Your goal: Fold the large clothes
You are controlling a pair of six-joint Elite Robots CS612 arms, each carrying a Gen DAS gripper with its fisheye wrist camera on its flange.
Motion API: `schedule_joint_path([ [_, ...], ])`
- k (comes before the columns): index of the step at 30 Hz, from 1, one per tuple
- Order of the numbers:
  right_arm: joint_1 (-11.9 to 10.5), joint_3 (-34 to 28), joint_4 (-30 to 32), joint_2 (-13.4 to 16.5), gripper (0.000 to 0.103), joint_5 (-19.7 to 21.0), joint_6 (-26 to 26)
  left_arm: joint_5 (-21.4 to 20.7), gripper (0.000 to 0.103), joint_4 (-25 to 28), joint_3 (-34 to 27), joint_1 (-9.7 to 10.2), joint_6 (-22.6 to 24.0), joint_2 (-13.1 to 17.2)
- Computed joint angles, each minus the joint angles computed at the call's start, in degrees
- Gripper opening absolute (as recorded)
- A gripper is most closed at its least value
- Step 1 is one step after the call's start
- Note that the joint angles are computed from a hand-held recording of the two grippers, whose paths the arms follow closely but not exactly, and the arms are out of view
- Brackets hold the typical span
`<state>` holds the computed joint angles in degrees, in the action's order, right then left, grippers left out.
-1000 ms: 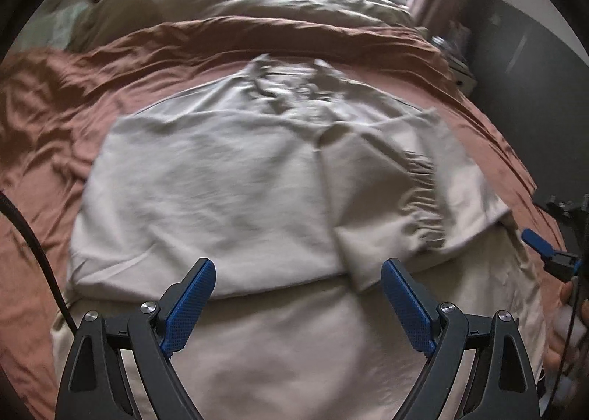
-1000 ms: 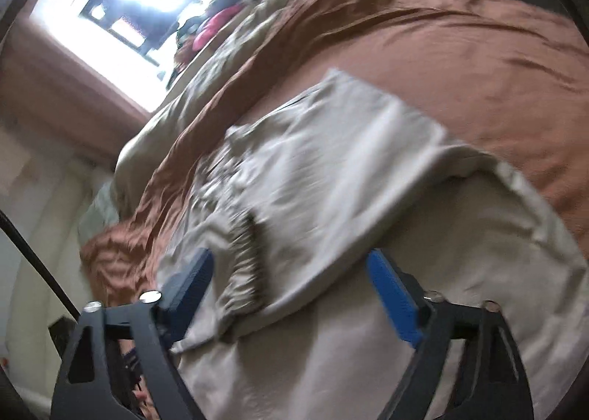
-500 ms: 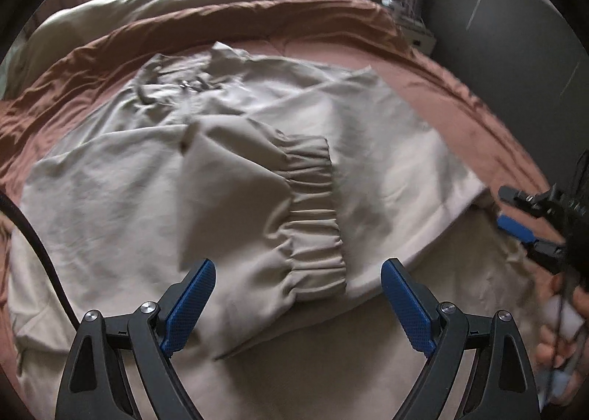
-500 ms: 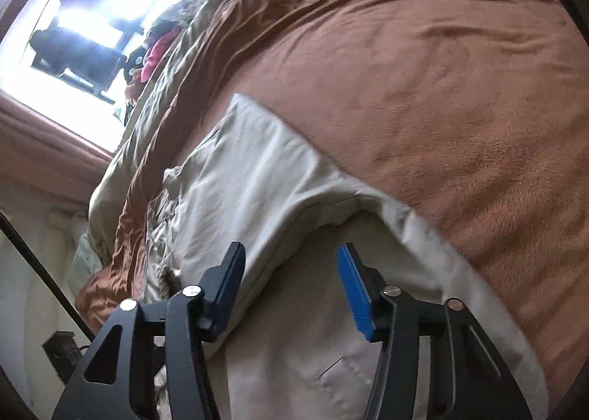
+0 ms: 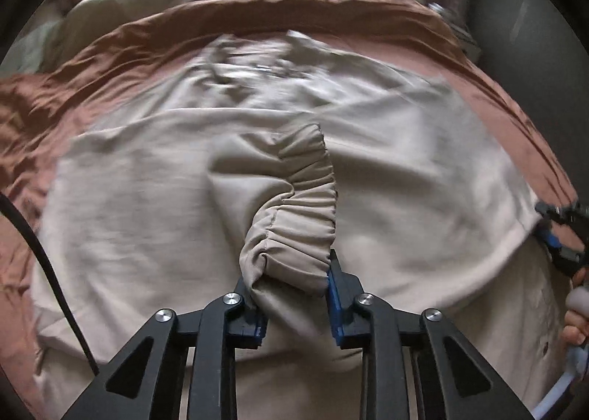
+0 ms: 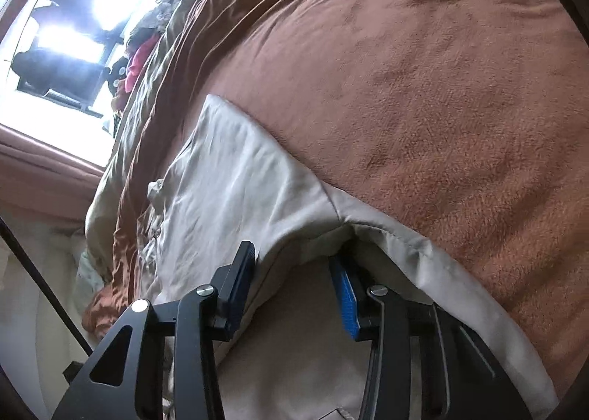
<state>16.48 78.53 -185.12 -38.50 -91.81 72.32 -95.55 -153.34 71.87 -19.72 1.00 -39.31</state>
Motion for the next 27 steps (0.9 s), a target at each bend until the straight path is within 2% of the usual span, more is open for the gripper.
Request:
schedule_joint_path([
  [3, 0.25, -0.20, -0.21, 0.04, 0.040, 0.13, 0.83, 0.68, 0.027, -0.14, 0.07, 1.42, -0.66, -0.37],
  [4, 0.15, -0.17, -0.93, 0.31, 0.040, 0.60, 1.21, 0.59, 0.032, 0.07, 0.05, 1.74, -0.83, -0.43],
  [6, -0.14, 0.14, -2.44, 0.65, 0.040, 1.74, 2.22, -0.59, 0.047, 1.18, 0.08, 2.70, -1.76, -0.73],
  [7, -0.21, 0.94, -3.42, 0.48, 0.040, 1.90, 2.79, 0.65, 0.059, 1.08, 0.47, 2.94, -2.45, -1.05],
  [8, -0.30, 1.54, -4.08, 0.38, 0.040, 1.88, 3.06, 1.83, 0.065, 0.61, 0.59, 3.00, -2.92, -1.17],
  [9, -0.35, 1.86, -4.57, 0.33, 0.040, 1.87, 3.29, 2.71, 0.067, -0.29, 1.21, 3.11, -3.51, -1.53],
  [11, -0.36, 2.61, -6.28, 0.20, 0.040, 1.81, 3.80, 1.53, 0.074, -1.10, 1.53, 3.98, -5.41, -1.84],
  [14, -0.43, 3.55, -8.44, 0.24, 0.040, 1.63, 5.23, 0.40, 0.077, -0.47, 1.13, 4.70, -7.39, -1.63],
  [17, -0.72, 4.43, -12.31, 0.83, 0.040, 2.19, 8.44, -0.11, 0.077, 2.65, -0.11, 4.94, -7.32, -0.64],
  [19, -0.74, 4.49, -13.08, 1.11, 0.040, 2.27, 8.69, 0.21, 0.077, 4.63, -0.96, 5.06, -7.89, 0.30],
  [22, -0.82, 3.42, -12.74, 1.88, 0.040, 3.05, 7.50, -0.42, 0.075, 5.18, -1.44, 5.28, -7.95, 1.40],
  [25, -0.71, 2.52, -8.79, 1.68, 0.040, 0.84, 6.41, 1.35, 0.073, 4.17, -1.67, 4.96, -6.45, 2.05],
  [27, -0.94, 2.19, -8.35, 1.97, 0.040, 0.53, 7.13, 1.67, 0.073, 3.81, -2.01, 4.97, -6.20, 2.29],
])
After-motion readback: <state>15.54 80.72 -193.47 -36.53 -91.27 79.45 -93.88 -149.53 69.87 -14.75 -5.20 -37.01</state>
